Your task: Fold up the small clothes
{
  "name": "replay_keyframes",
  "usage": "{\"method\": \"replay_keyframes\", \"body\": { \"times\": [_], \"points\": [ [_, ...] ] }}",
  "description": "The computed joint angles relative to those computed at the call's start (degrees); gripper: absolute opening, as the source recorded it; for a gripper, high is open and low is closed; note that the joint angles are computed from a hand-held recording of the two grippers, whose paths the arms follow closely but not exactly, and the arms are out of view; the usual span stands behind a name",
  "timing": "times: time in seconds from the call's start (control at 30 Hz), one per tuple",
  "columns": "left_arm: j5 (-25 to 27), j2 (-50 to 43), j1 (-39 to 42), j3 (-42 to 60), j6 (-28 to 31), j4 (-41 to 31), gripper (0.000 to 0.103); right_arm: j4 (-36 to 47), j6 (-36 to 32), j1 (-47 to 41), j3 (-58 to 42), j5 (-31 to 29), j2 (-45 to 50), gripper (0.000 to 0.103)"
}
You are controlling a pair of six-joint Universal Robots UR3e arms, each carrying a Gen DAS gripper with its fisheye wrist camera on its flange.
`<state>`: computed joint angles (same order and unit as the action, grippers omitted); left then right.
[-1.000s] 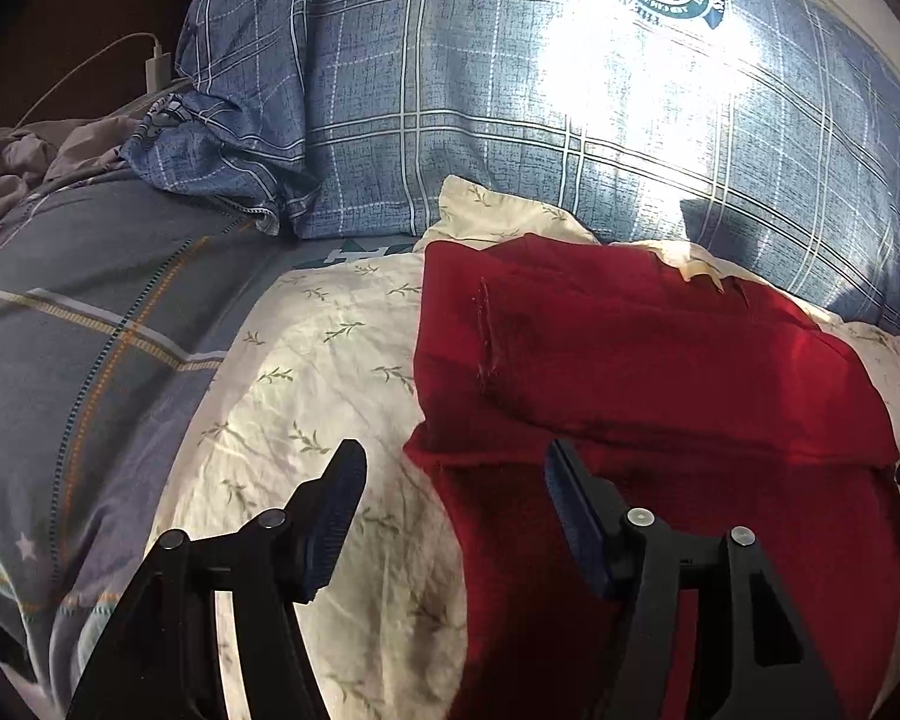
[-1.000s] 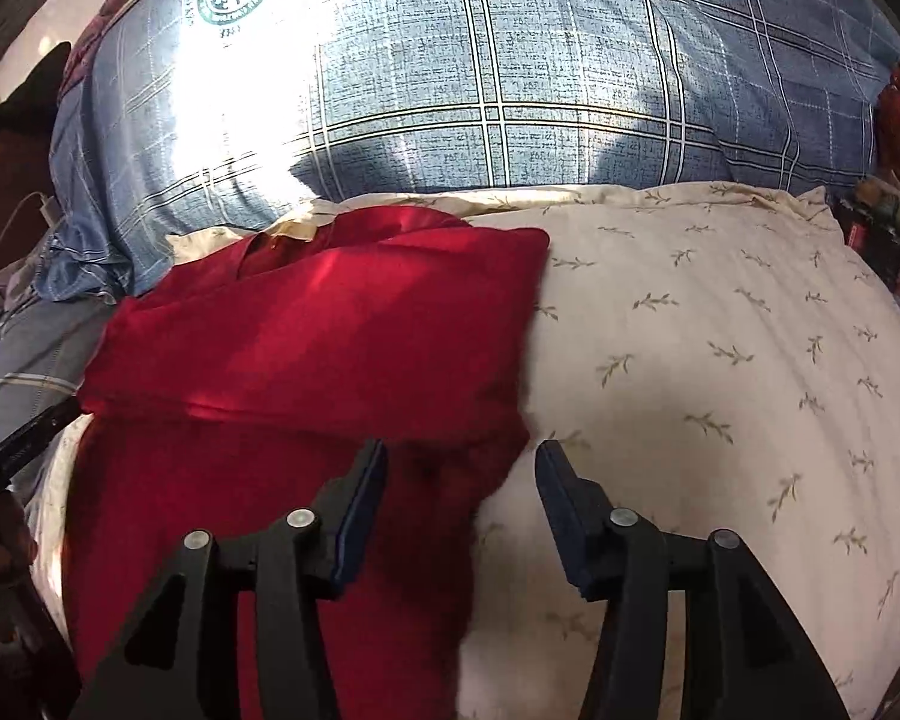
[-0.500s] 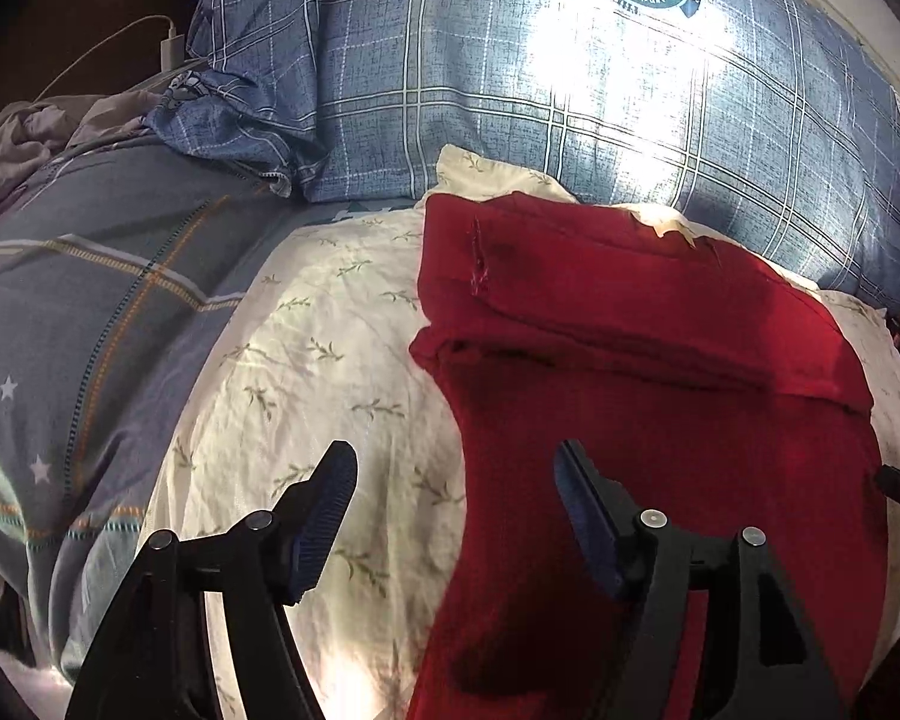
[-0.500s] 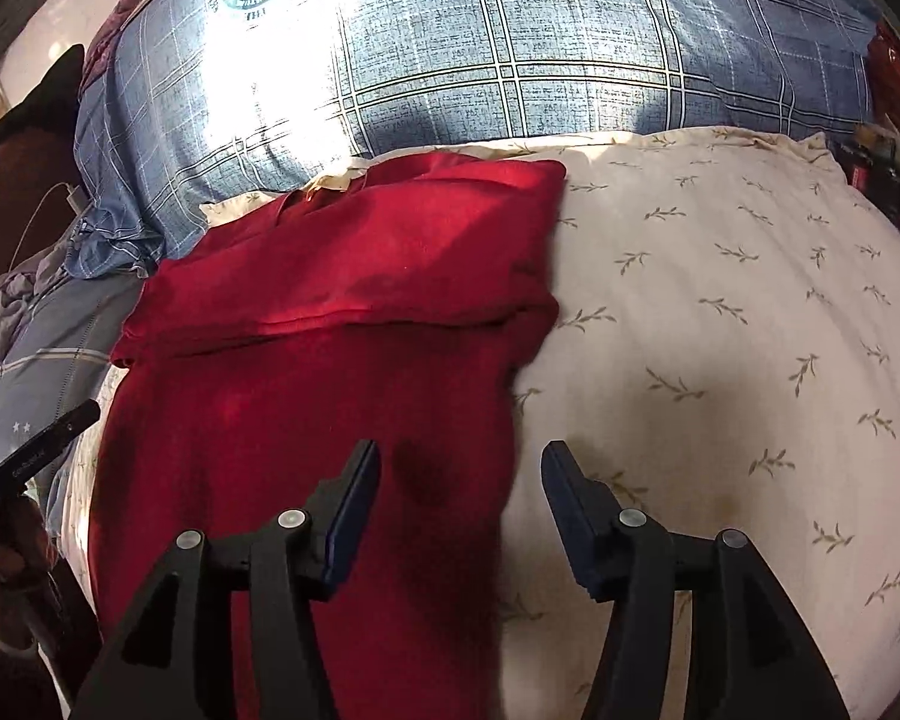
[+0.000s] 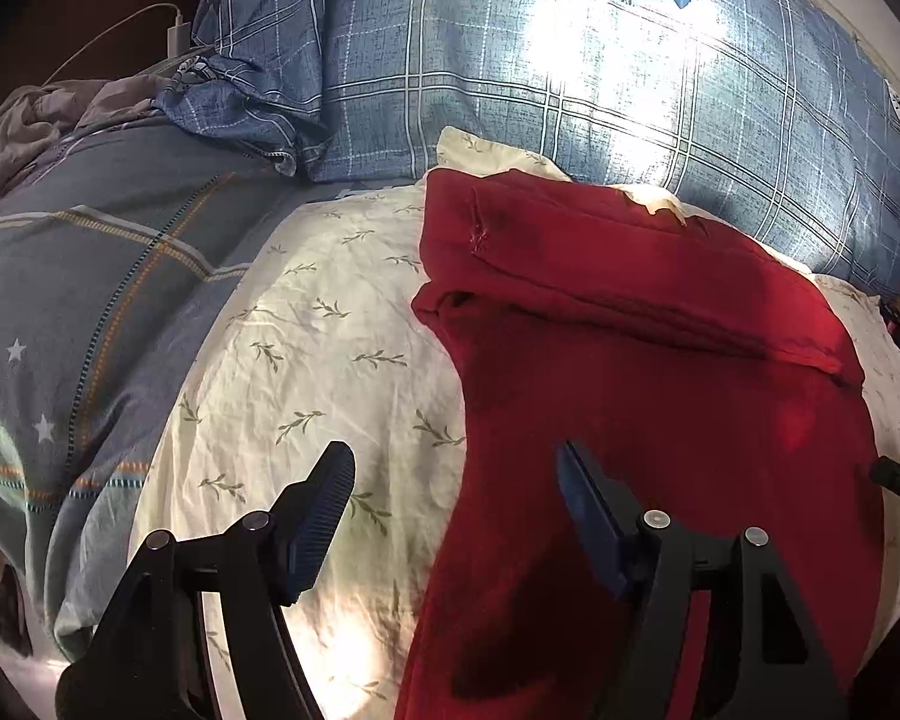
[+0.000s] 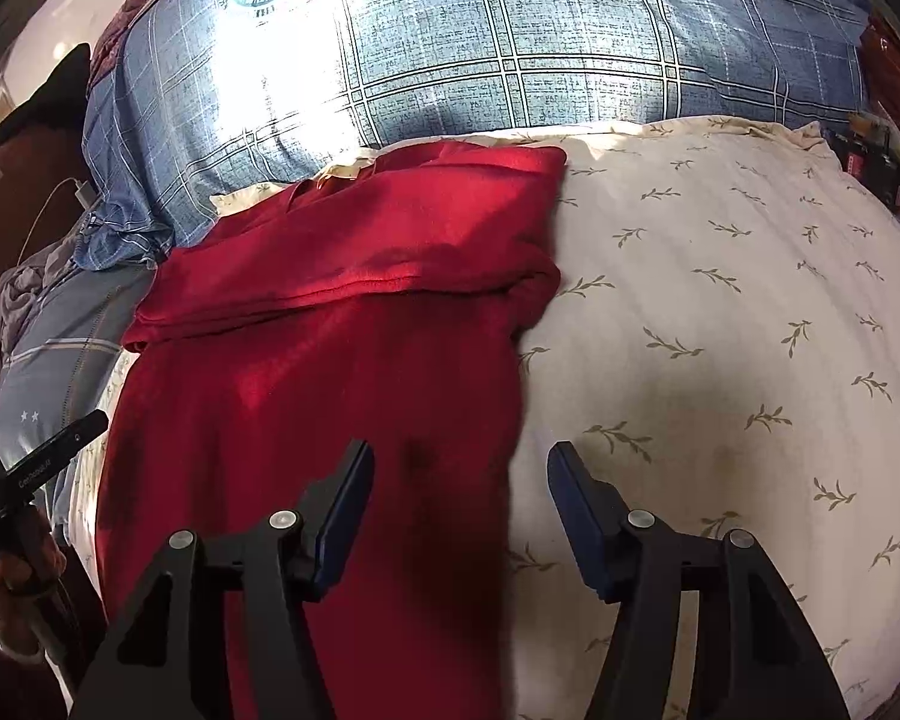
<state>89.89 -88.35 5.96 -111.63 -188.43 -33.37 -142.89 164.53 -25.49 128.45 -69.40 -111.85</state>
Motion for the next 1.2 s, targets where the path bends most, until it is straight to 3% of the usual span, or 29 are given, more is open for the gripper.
{"method": "replay_keyframes", "body": {
  "times": [0.6, 1.2],
  "points": [
    [-2.8, 5.1, 2.6, -4.4, -0.4, -1.9, 0.070, -0.6, 0.7, -0.2, 0.9, 0.3, -1.0, 0.064],
    [-0.1, 10.1, -1.2, -9.1, -0.5, -4.6, 0.070, 1.3, -1.9, -2.3, 3.8, 1.8, -3.0, 0.066]
  ]
}}
